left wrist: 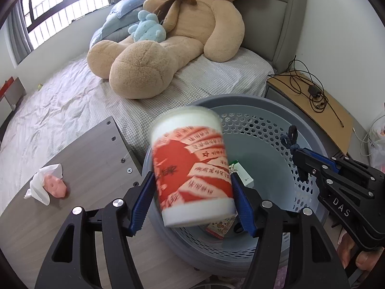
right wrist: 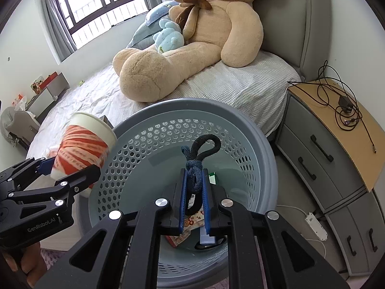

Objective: Collect trash
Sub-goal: 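Carry cup and cord over the grey basket and open both grippers, then withdraw both tools from the basket back over the table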

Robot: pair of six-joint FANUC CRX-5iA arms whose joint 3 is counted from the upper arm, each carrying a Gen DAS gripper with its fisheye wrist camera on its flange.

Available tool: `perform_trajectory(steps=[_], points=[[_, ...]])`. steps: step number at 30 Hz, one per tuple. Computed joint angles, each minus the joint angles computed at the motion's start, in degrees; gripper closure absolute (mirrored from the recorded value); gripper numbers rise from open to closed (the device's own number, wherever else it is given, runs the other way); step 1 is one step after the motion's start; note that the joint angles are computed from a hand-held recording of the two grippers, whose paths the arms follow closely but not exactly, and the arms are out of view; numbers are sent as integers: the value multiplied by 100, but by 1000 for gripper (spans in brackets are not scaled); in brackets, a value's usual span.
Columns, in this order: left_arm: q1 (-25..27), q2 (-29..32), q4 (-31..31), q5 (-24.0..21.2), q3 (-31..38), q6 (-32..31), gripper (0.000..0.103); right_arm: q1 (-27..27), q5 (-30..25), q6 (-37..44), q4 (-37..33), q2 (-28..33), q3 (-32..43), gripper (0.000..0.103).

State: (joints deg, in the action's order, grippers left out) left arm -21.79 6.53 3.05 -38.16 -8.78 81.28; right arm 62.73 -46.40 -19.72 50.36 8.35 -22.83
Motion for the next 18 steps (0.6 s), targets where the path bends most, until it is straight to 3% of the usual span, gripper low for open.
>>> perform_trajectory(steps=[8, 10, 14, 18], points=[[-18, 23, -95, -52, 58, 138, 40, -27, 62, -51, 20, -12, -31, 91], [-4, 15, -130, -70, 68, 203, 30, -30, 60, -90, 57, -22, -43, 90], [57, -17, -133, -48, 43, 249, 27, -11, 1, -256, 191, -57, -93, 67], [90, -72, -189, -17, 3, 337, 23, -13, 9, -325, 213, -74, -110, 60]])
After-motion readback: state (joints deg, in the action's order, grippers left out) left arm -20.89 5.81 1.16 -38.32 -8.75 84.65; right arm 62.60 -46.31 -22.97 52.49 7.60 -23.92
